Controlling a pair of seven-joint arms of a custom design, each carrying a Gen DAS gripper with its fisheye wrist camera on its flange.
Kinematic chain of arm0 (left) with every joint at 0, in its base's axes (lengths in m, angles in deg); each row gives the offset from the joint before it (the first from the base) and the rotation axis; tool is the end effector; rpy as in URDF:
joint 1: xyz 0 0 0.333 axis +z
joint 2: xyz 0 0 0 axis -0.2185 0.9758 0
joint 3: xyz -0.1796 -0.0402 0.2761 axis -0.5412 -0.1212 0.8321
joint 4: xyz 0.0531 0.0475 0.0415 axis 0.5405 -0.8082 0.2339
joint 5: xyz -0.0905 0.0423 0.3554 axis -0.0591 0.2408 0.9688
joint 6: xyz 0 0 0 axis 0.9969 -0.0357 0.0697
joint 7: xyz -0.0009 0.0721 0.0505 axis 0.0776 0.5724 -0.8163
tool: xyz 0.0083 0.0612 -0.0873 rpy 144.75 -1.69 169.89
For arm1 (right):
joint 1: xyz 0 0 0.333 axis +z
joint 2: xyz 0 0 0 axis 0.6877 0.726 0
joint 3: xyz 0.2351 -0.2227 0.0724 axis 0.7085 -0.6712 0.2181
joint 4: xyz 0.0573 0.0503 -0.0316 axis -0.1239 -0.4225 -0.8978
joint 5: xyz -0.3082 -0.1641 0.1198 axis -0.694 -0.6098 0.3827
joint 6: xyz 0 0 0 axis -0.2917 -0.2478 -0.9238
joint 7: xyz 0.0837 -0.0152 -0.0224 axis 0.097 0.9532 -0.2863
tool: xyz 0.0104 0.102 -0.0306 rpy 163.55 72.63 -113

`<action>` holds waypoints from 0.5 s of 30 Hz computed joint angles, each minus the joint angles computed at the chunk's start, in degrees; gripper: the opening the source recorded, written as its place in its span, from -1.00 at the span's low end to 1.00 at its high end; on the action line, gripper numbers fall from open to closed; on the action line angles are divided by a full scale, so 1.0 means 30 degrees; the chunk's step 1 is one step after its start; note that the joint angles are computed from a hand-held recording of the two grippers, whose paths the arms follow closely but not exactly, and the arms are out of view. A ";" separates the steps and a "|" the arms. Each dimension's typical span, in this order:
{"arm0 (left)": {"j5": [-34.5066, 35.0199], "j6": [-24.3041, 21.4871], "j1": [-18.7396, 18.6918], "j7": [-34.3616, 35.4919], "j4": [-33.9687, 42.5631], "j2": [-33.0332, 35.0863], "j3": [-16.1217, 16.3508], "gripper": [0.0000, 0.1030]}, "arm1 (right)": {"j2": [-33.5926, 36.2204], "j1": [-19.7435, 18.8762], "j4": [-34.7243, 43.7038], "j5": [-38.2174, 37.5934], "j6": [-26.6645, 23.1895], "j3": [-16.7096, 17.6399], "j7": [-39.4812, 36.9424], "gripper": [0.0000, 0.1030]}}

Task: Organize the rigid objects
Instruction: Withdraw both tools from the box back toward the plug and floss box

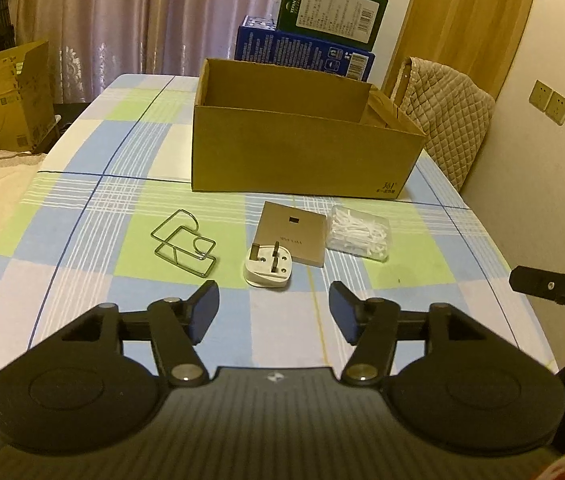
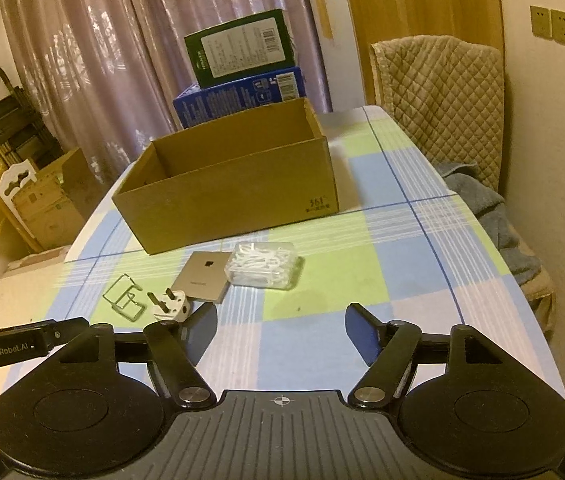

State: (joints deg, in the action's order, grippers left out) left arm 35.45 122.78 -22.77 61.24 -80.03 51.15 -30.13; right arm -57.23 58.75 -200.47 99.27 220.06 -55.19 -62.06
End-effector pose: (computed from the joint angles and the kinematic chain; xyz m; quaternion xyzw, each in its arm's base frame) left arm 0.5436 -0.2202 0.3582 -0.6944 0.6001 -0.3225 0.2318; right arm 0.5817 0.1878 0.3767 -0.7042 0.5717 -0.1465 0.3948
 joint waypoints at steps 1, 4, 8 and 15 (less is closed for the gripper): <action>0.0027 -0.0029 -0.0020 0.0011 0.0007 0.0017 0.0000 0.16 | -0.0002 0.0020 -0.0045 -0.0089 -0.0013 -0.0025 0.0121 0.35; 0.0040 -0.0070 -0.0047 0.0103 0.0062 0.0093 -0.0005 0.29 | 0.0068 0.0111 -0.0100 -0.0739 0.0002 -0.0117 0.0823 0.37; 0.0536 -0.0071 -0.0078 -0.0381 0.0242 0.0268 0.0033 0.40 | 0.0173 -0.0019 -0.0143 -0.1176 0.0099 0.0039 0.1288 0.38; 0.0849 -0.0114 -0.0035 -0.0669 0.0383 0.0548 -0.0001 0.48 | 0.0402 -0.0238 -0.0203 -0.1769 0.0371 0.0297 0.1951 0.39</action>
